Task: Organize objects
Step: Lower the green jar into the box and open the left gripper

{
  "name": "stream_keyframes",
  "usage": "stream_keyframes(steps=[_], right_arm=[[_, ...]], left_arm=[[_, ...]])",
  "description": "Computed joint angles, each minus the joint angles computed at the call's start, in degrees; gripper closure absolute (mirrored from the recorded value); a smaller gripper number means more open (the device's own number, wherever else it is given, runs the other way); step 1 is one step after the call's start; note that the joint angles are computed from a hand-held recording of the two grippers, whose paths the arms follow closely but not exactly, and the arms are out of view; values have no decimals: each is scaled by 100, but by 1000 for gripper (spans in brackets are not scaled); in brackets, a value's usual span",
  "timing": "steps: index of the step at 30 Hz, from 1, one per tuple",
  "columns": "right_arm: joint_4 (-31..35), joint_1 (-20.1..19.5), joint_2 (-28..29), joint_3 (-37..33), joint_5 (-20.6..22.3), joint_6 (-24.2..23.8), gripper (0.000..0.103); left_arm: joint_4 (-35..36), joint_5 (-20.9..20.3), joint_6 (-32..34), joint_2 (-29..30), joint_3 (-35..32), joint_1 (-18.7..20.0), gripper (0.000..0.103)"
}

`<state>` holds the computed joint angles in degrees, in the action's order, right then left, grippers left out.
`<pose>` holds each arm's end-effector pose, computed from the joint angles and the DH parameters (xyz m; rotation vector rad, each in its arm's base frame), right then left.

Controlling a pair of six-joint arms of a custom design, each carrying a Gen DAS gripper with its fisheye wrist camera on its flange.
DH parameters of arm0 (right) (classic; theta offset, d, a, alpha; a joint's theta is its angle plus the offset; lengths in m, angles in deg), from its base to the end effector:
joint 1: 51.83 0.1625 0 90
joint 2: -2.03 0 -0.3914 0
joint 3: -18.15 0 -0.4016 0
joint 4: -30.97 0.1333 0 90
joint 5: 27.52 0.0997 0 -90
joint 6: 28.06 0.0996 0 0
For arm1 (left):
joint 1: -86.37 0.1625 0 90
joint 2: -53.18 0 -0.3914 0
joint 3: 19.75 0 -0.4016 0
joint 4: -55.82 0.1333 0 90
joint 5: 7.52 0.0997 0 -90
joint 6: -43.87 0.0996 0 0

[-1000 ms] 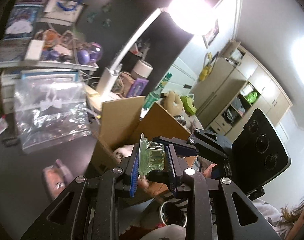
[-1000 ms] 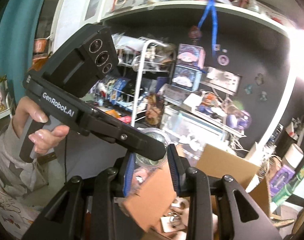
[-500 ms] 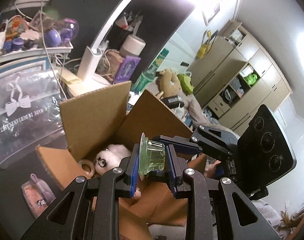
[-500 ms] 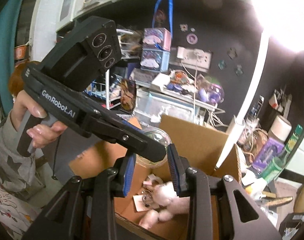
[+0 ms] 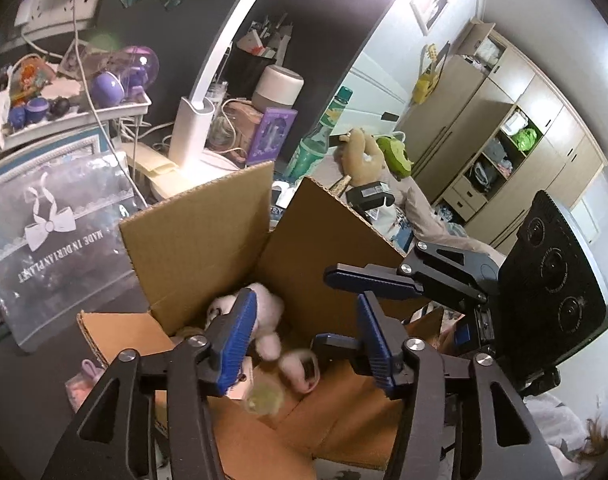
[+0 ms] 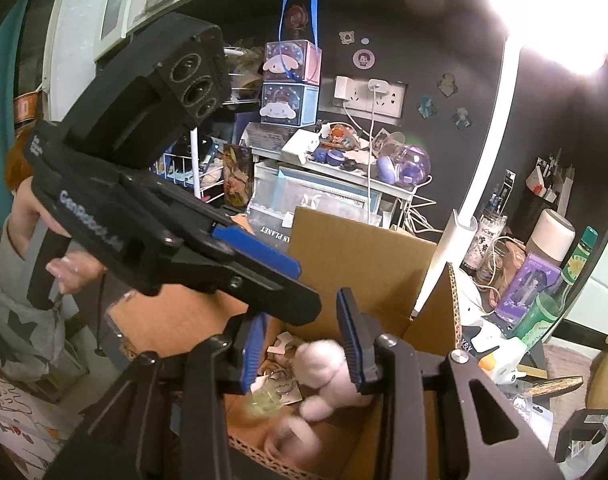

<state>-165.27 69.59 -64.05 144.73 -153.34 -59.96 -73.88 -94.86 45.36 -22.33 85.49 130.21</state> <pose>0.3163 -0.3738 0.1858 0.9587 -2.1638 0.9859 -0.3099 -0.4888 0.2616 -1.2489 -2.8438 0.2780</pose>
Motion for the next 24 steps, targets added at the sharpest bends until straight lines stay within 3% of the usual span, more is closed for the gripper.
stream_keyframes(steps=[13,24], right_arm=[[60,298,49,-31,96,143,72],[526,867,809,-598,286,364,72]], left_arm=[[-286,660,84,-963,578,-167,39],[-488,1026,120,-2392,1304,81,29]])
